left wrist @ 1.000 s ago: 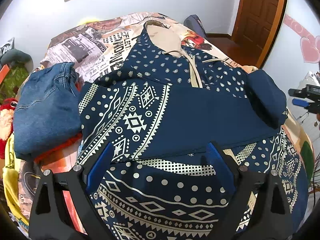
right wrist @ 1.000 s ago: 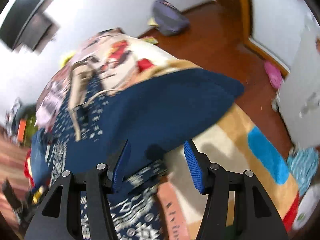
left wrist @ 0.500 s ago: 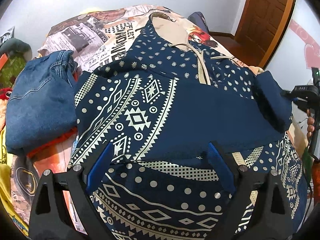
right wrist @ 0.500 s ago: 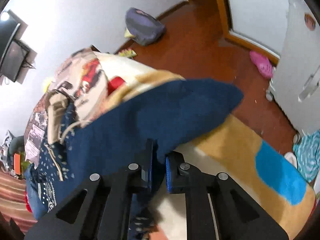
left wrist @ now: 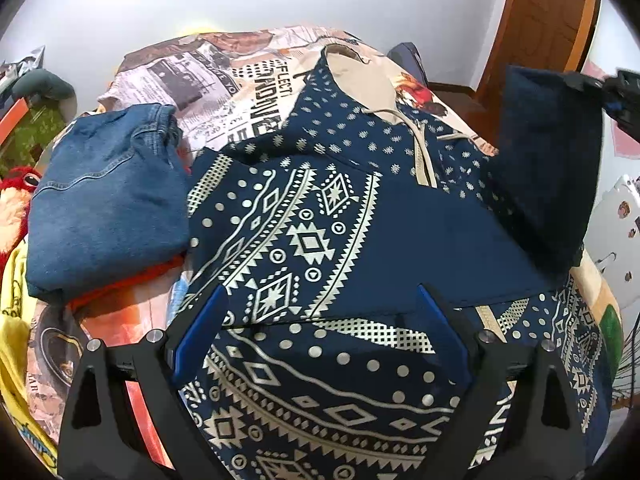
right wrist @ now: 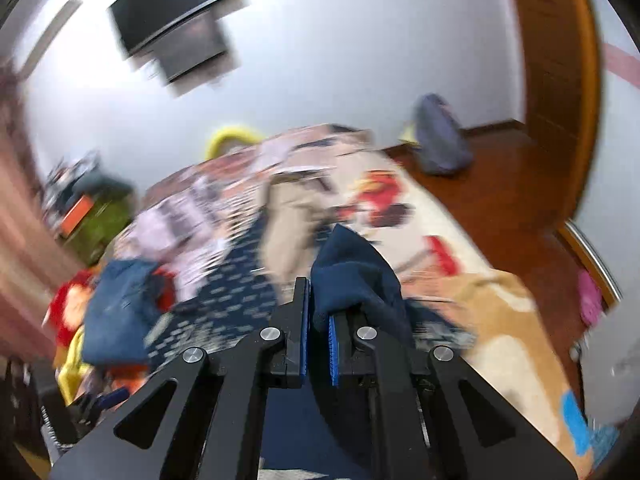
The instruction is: Fold large clothes
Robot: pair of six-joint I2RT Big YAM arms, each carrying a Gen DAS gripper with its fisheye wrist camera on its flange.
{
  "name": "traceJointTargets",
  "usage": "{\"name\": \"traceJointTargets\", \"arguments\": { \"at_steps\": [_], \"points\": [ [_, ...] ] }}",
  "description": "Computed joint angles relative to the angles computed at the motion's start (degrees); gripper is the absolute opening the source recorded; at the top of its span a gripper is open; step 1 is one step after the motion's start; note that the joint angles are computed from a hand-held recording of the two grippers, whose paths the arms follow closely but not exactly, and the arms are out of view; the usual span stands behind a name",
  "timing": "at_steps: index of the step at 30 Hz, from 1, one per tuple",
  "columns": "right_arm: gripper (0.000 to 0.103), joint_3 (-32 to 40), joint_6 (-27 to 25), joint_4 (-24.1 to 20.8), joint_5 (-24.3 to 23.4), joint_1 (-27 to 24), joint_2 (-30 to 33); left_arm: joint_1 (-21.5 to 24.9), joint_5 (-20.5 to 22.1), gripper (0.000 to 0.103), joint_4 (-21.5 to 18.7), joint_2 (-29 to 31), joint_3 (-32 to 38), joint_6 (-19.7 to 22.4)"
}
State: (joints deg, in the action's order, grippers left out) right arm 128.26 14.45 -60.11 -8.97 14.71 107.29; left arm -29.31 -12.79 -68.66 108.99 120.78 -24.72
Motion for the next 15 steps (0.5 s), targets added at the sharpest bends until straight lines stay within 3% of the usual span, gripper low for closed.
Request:
{"name": "traceJointTargets", "arguments": {
  "at_steps": [3, 9, 15],
  "points": [
    [0.007, 3.87, -1.82, -3.6, -1.32, 3.05, 3.26, 0.25, -0.7, 0.094, 1.42, -2.36, -2.99, 0.15],
    [0.007, 9.87, -6.39, -16.49, -4.39, 7.99, 11.25, 0.97, -2.24, 0.094, 3.22, -7.04, -9.17, 1.17],
    [0.012, 8.52, -8.9, -24.51, -4.23, 10.29, 13.21, 2.04, -1.92, 0.094, 3.6, -10.26, -14.37, 0.55]
  ]
}}
